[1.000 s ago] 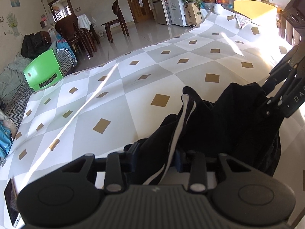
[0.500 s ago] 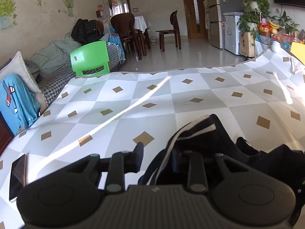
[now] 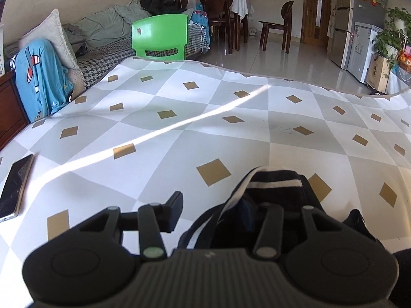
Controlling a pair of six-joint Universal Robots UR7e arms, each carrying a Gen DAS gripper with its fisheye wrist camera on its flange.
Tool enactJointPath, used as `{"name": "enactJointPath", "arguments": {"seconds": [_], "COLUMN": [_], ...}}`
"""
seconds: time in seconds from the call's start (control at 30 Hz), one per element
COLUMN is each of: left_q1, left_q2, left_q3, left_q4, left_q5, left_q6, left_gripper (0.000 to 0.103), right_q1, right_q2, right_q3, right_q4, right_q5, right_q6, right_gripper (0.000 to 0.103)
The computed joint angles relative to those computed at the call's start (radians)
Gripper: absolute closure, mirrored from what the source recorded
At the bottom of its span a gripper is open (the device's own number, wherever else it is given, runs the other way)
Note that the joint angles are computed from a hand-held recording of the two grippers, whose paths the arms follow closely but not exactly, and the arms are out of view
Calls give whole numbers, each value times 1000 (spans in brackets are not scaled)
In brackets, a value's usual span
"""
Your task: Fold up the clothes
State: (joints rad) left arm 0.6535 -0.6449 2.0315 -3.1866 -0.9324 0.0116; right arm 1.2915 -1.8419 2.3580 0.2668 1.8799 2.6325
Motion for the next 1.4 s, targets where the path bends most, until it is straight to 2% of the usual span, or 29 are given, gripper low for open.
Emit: {"name": "enactJointPath", "arguments": {"seconds": [0.1,0.17,0.27,0.33,0.47,0.6,0.83,1.13,1.27,1.4], "left_q1": [5,-3,-14,-26,-52,-73,-83,-50,-37,-33], "left_q2": [16,28,31,25,2,-36,-98,-143,-141,-163], "left_q3": [-19,-21,-20,-15,11,42,82,93,89,92], "left_q4": [27,15,0,-21,-110,-145,4,199,244,238], "left_q5": [26,56,65,69,57,2,-108,-147,-119,-166], "left_q6": [-34,-31,-19,-11,19,49,55,39,41,32], "left_gripper": [44,22,19,17,7,4,4,3,3,3], "right_q1": [-12,-29,-51,-46,-24,-32,-22,-5,23,36], "right_q2": [-45,-71,-98,-96,-76,-84,-81,-69,-36,-7], "right_q3": [1,1,1,0,-3,2,7,9,3,-3], "right_q4": [12,20,26,19,7,11,1,-14,-26,-34], "right_q5": [-55,-100,-155,-160,-141,-186,-175,-144,-109,-79], "right_q6": [5,12,28,27,22,-3,-20,-34,-48,-59], "right_gripper": [40,40,40,40,39,39,39,39,39,39]}}
